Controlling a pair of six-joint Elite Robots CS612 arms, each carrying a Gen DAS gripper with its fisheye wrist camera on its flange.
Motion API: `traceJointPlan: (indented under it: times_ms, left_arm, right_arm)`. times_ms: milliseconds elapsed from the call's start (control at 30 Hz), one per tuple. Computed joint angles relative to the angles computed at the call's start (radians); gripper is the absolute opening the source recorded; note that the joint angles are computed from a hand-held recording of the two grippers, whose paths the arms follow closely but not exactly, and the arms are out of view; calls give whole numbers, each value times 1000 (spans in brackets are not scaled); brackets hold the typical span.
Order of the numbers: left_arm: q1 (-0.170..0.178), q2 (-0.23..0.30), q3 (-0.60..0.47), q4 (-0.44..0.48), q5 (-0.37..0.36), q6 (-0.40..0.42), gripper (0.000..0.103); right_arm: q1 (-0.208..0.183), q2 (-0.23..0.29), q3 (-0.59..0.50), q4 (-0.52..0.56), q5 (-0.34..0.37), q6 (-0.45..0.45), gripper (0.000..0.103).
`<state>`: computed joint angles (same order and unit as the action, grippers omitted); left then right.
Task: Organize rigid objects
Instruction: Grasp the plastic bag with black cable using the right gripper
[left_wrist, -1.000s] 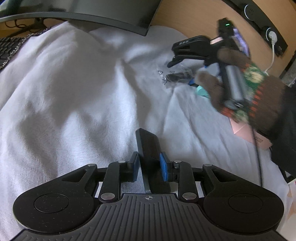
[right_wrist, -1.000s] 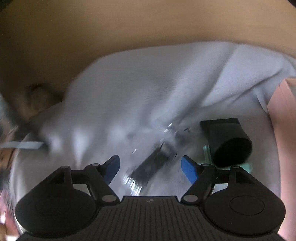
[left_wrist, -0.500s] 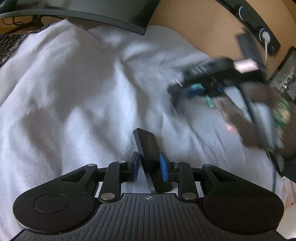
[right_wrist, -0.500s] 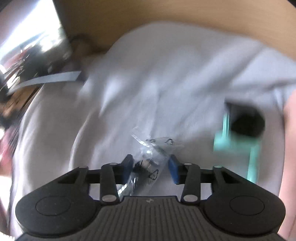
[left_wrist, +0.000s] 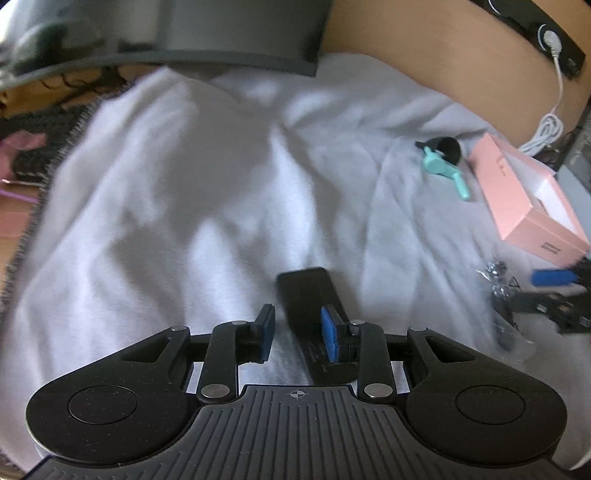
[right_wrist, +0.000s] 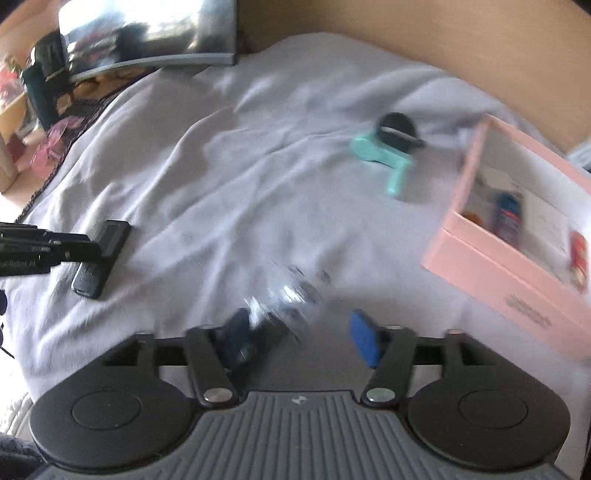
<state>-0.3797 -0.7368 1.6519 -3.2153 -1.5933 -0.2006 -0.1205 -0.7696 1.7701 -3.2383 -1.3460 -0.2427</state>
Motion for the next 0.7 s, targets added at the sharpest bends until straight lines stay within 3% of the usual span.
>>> traceJointPlan:
  times_ms: [133, 267, 367, 500, 700]
  left_arm:
    - [-5, -10, 18, -29, 3, -30, 31]
    - [-21, -1, 6, -7, 12, -40, 31]
    - [-32, 9, -3, -23, -1, -23, 31]
    - [-33, 24, -26, -13, -66, 5, 32]
    - [-44, 26, -24, -6, -60, -2, 32]
  right_arm:
    - [-23, -1, 63, -120, 6, 79, 72]
    - [-39, 2, 81, -105, 15, 164, 73]
    - [-44, 11, 101, -164, 21, 220, 81]
    - [-46, 14, 114, -194, 32, 205, 86]
    - [-45, 16, 116, -197, 40, 181, 94]
